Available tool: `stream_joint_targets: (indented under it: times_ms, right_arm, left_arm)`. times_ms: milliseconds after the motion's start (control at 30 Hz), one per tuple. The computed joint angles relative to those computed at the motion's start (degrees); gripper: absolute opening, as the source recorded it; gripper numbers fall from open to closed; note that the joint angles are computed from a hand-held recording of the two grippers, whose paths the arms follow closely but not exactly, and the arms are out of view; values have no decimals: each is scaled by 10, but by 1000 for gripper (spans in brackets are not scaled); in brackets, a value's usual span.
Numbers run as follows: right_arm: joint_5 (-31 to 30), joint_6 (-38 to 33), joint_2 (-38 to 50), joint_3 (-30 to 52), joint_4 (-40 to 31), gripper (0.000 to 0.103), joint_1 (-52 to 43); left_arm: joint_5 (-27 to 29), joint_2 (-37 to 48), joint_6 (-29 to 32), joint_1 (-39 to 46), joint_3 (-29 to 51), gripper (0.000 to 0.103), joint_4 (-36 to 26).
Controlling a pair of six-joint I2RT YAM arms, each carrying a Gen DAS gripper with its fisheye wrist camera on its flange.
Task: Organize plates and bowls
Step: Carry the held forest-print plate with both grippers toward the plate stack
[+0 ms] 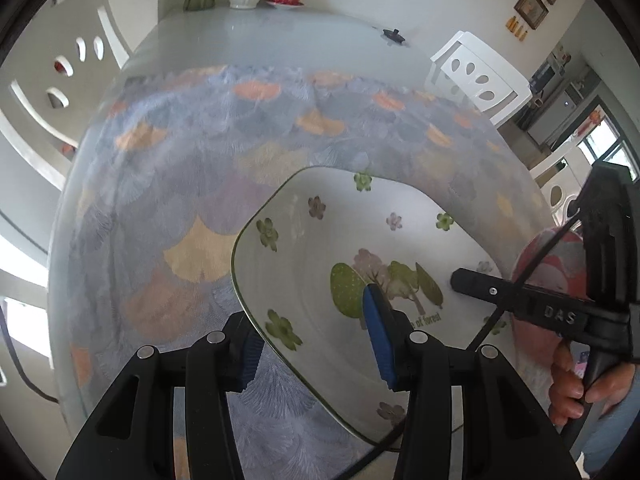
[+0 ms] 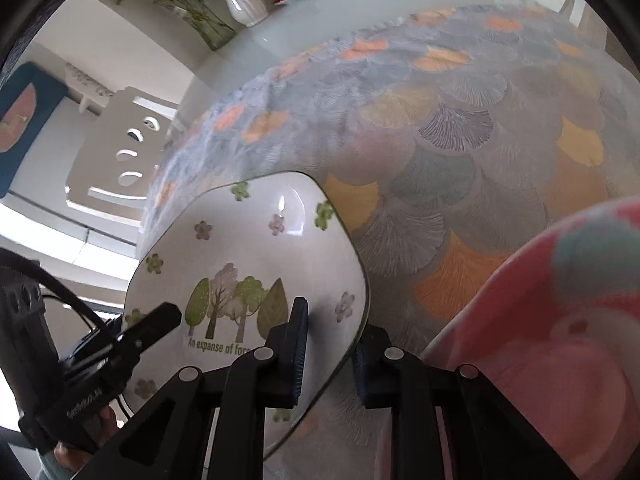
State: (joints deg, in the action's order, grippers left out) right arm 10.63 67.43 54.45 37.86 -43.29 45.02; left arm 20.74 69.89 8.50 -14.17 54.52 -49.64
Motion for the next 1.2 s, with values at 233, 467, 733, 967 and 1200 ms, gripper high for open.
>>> stream_joint_targets:
  times_ms: [233, 467, 733, 967, 1200]
  right_arm:
    - [68, -17, 2, 54, -55, 17, 58]
    - [142, 46, -23, 72, -112, 17, 139]
    - [250, 106, -39, 94, -151, 17, 258]
    - [337, 281, 7, 141, -245, 17, 403]
    - [389, 487, 90, 211, -410, 17, 549]
  left_arm:
    - [-32, -42, -16, -29, -3, 43, -5]
    - [-47, -70, -1, -51, 16, 43, -37]
    - [-51, -148, -3, -53, 36, 42, -89]
    - [-87, -217, -15, -88, 57, 42, -146]
    - [-140, -288, -71, -166, 58, 42, -186]
